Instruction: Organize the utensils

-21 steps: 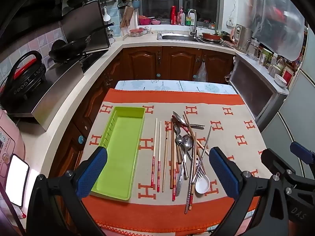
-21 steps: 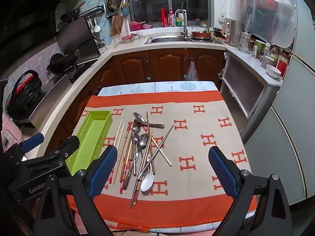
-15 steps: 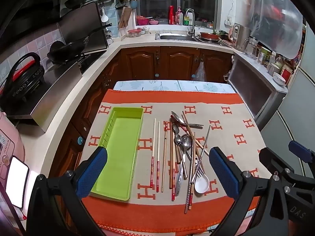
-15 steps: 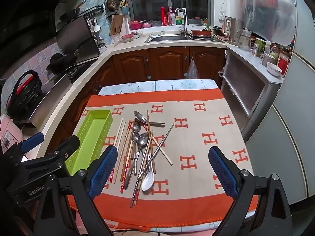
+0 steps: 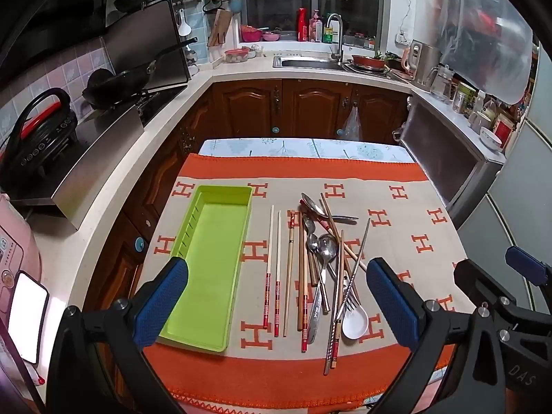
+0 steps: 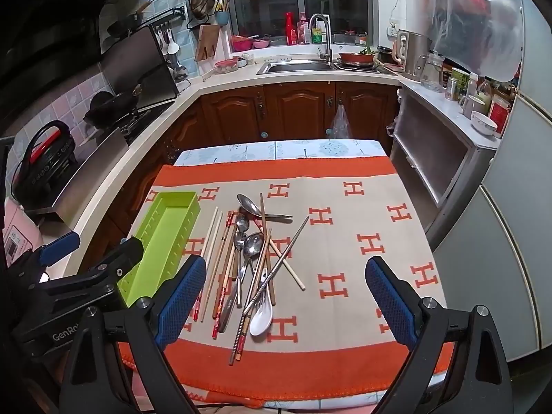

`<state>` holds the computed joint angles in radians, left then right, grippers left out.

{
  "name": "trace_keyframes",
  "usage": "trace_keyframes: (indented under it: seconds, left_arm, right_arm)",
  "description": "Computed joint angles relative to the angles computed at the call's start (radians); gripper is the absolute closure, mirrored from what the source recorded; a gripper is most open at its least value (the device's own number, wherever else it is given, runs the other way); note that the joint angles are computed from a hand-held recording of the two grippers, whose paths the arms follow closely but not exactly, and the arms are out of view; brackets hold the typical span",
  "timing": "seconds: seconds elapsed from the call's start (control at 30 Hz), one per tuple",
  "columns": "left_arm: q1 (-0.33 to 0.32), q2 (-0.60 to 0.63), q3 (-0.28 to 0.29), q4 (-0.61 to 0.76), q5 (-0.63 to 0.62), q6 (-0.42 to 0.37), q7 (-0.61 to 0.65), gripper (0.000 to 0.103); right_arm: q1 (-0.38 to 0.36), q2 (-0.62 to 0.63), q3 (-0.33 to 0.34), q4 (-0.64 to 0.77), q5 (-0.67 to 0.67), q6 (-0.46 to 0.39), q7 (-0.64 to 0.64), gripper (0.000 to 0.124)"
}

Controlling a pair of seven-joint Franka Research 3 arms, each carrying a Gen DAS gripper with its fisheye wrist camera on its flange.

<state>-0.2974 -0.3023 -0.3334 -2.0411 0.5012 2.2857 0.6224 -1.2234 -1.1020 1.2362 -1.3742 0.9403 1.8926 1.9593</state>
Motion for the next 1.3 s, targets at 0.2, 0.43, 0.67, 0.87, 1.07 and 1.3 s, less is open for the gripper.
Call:
trace_keyframes:
  seconds: [0.2,0.43,0.67,0.87,1.07,1.3]
  left_arm:
    - [-0.001,0.0,0.002,-0.001,-0.006,-0.001,0.0,0.001]
    - [-0.001,-0.001,0.002,-0.004,-0.009,0.001,0.0,0.001]
    - [-0.003,0.002,0.004,-0.006,-0.015,-0.003,0.004,0.001]
    - [-0.003,0.0,0.005,-0.01,-0.018,-0.001,0.006,0.001]
    - [-0.003,0.001,0.005,-0.01,-0.02,-0.002,0.006,0.001]
    - [-0.003,0.006,0.01,-0.007,-0.036,-0.004,0.019,0.001]
  right_arm:
    - [-0.001,-0.002,0.004,0.006,0.009,0.0,0.0,0.029]
    - [0.005,0.01,0.01,-0.016,0.034,0.037,-0.03,0.029]
    - [0.008,0.023,0.017,-0.016,0.025,0.032,-0.025,0.029]
    - [0.01,0.024,0.02,-0.019,0.022,0.035,-0.024,0.029]
    - [0.009,0.024,0.02,-0.017,0.02,0.033,-0.024,0.029]
    - [0.009,0.023,0.02,-0.016,0.022,0.031,-0.023,0.029]
